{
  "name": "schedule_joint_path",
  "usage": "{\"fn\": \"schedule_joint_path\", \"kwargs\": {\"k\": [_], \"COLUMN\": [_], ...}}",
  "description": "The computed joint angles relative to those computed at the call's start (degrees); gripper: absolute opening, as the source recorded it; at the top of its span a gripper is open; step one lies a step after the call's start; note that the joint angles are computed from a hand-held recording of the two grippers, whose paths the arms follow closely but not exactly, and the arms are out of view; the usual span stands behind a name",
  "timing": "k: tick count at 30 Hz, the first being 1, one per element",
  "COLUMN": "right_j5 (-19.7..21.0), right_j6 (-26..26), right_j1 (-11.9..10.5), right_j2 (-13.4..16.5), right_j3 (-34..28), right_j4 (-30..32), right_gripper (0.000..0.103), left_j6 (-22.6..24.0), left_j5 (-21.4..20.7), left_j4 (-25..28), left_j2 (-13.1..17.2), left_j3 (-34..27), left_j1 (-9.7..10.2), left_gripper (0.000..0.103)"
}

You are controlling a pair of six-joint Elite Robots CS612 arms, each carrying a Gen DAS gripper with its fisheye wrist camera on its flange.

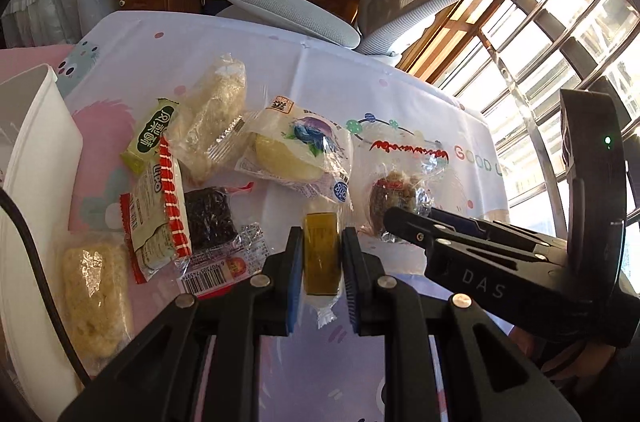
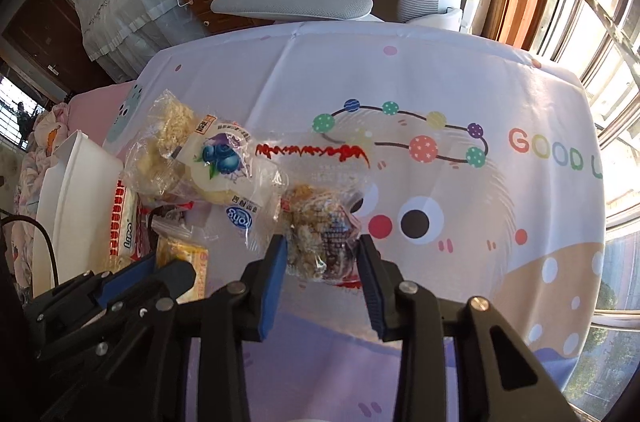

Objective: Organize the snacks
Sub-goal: 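Carry both held snacks into the white tray and open both tools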

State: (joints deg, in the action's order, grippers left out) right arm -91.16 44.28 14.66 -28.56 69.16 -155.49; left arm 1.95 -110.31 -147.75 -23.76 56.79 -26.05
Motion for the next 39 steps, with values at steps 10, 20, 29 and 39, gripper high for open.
{"fn": "schedule_joint_path", "kwargs": {"k": [10,20,29,39], "right_j5": [3.55,8.1,10.52,12.88], "right_j6": [4.04,10.08,14.55,16.22], "right_j1": [1.88,4.64,7.0,8.97], "right_j2": [-3.57,-7.3,-9.14,-9.41], "right_j3": [4.8,9.27,11.23,9.88], "right_j4": [-0.72,1.67,1.55,1.92], "right_gripper": [0.036,0.036,0.036,0.036], "left_j6": [-0.5,1.6,6.66,7.36], "left_j5": [-0.06,0.5,-0.57,-1.96], "left_j4": [-2.94,-6.11,-4.36,-5.57], "left_j2": [-5.43,-12.1,-17.18,-20.67], "left_j3": [7.51,18.23,25.45,29.44], "left_j1": [0.79,2.23,3.88,6.73], "left_gripper": [0.017,0.017,0.017,0.017]}}
